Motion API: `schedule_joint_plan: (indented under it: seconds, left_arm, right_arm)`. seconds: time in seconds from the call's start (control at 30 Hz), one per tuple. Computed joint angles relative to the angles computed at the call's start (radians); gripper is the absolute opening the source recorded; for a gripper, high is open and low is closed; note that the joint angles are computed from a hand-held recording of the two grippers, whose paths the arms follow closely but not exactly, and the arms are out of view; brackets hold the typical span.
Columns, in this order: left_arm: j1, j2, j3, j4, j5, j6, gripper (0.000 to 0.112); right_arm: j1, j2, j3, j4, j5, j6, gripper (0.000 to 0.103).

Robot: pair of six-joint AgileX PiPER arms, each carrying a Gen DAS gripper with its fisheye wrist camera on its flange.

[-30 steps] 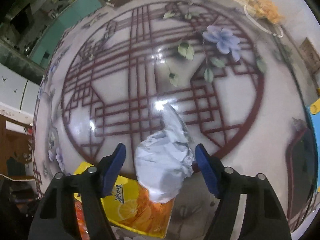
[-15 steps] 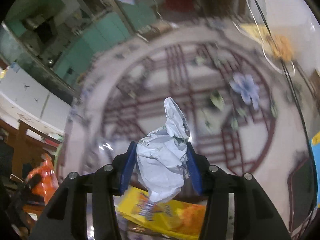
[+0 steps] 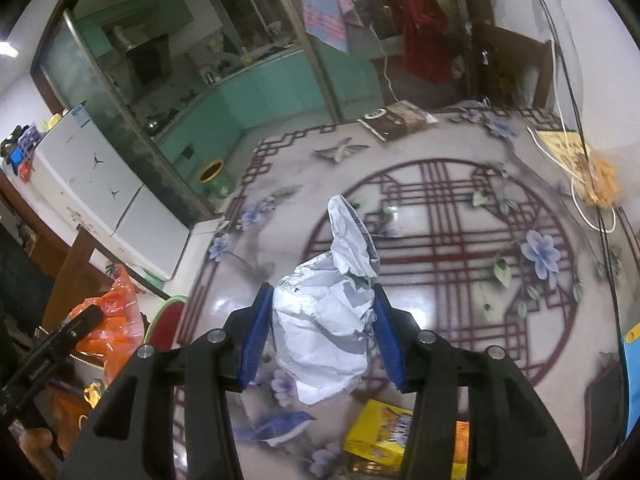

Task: Collect trash
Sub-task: 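Lift and carry the paper and orange bag with both tools to the bucket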

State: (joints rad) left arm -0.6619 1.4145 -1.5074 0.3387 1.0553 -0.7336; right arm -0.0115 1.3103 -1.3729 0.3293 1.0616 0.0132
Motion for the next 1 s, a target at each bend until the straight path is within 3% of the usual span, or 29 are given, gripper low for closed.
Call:
schedule_joint_plan:
  seconds: [0.17,0.53,1.0]
  left_arm:
    - [0.069,-0.048,0.05,-0.028,-0.027,0.072,0.051]
    - [0.384,-0.121,0.116,-0.302,-0.087,0.434,0.051]
    - [0.731,-0.092,0.121,-0.632,-0.068,0.88,0.051]
  right_arm:
    - [0.137,0.013,-0.027,-0.09,-0.027,0.132,0.047]
    - [0.436,0.103,-0.131,-0.322,-0.046,0.456,0.047]
    - [0.7,0.274,-0.315,-0.517,0.004,0.733,0.047]
